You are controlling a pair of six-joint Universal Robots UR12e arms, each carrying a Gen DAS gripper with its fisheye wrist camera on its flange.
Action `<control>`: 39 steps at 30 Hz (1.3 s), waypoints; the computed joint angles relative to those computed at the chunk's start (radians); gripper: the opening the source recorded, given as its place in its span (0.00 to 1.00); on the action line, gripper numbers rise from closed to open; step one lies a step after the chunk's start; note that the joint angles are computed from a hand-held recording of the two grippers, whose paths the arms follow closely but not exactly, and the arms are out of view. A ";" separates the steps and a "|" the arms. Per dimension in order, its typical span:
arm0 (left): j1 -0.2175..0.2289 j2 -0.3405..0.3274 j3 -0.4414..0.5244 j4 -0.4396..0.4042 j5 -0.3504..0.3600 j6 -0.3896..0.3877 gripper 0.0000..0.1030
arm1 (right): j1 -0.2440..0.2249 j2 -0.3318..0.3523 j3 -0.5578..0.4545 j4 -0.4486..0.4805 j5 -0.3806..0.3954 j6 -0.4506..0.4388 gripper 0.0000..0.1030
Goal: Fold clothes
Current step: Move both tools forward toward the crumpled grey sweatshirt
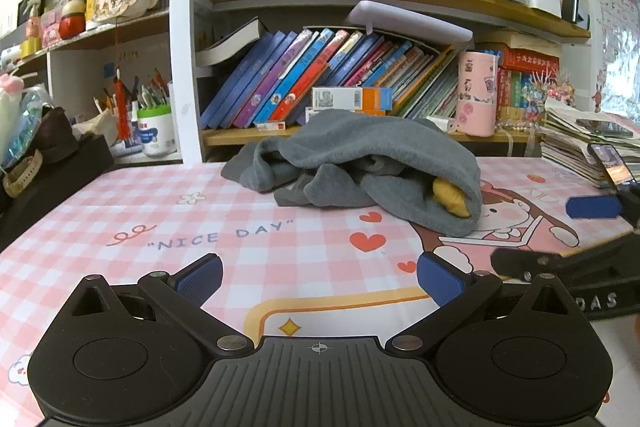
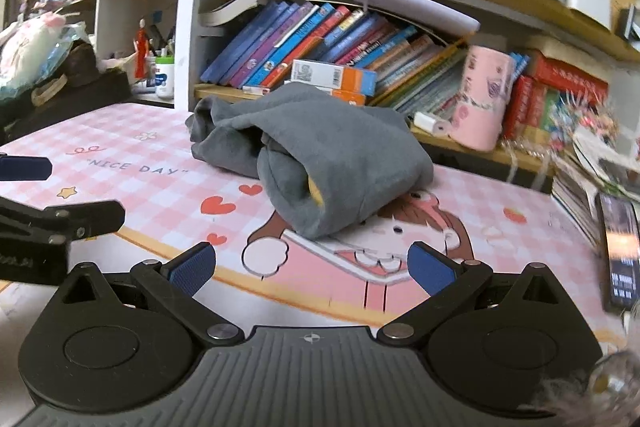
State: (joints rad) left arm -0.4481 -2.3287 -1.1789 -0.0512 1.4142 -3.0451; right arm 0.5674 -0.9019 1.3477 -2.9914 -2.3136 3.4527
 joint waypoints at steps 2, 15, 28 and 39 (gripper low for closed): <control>0.000 0.000 0.003 -0.011 0.004 -0.006 1.00 | -0.007 0.002 -0.005 -0.010 0.018 -0.022 1.00; 0.025 -0.035 0.087 -0.121 -0.070 -0.182 1.00 | -0.058 0.014 -0.030 -0.093 0.120 -0.100 1.00; -0.018 -0.142 0.303 -0.215 -0.010 -0.025 1.00 | -0.121 -0.021 0.042 -0.141 0.208 -0.002 1.00; -0.033 -0.231 0.455 -0.294 -0.085 -0.022 1.00 | -0.133 -0.037 0.068 -0.140 0.247 0.061 1.00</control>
